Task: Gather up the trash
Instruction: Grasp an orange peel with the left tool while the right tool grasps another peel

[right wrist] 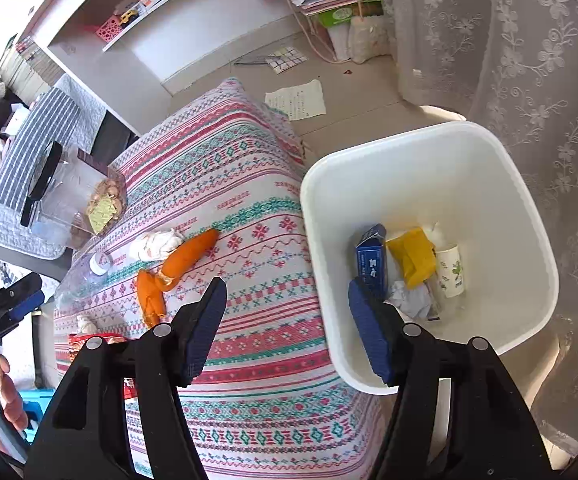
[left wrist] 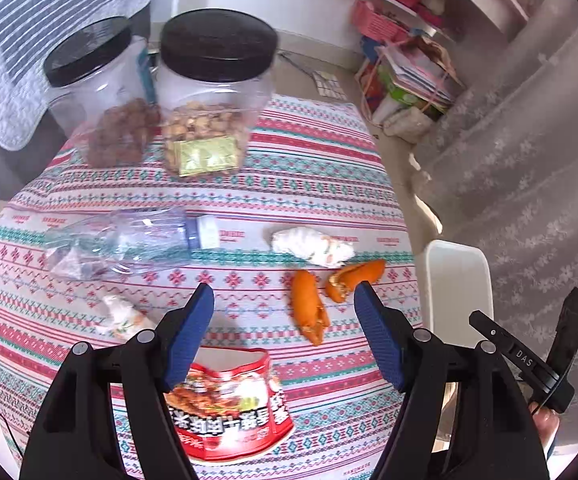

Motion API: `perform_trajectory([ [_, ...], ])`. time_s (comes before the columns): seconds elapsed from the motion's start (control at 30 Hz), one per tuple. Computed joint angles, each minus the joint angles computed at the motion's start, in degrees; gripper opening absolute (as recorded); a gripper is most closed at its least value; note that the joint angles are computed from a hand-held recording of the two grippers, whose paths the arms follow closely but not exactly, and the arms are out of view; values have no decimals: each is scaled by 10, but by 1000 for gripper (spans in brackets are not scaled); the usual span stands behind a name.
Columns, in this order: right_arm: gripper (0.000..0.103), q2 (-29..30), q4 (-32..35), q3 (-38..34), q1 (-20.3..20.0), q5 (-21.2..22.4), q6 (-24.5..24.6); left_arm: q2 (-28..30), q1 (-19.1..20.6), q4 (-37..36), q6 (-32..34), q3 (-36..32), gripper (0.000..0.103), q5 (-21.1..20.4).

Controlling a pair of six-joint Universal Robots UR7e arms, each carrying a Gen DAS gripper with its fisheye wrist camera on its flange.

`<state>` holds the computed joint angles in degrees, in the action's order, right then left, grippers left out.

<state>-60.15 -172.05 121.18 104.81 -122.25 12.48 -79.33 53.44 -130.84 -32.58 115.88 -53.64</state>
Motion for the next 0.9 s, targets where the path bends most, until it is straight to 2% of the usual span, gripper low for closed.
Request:
perform_trajectory([
  [0.2,61,45,16,-38,15,30,8,-38,16,28,-17,15,71,19],
  [0.27,61,58,18,-48,19,33,9,-41,24,26,-13,19,71,6],
  [0.47,61,98,12,-77,14,59,20,7,24,11,17,10,71,-35],
  [0.67,61,125,2,-94,8,78,32,74,11,41,21,-16,71,4],
  [0.77,61,134,-11,-101,3,87,31,92,16,42,17,-23,71,5],
  [0.9,53,147,-14,-111,-10,116,48,114,21,40,22,-29,71,-2],
])
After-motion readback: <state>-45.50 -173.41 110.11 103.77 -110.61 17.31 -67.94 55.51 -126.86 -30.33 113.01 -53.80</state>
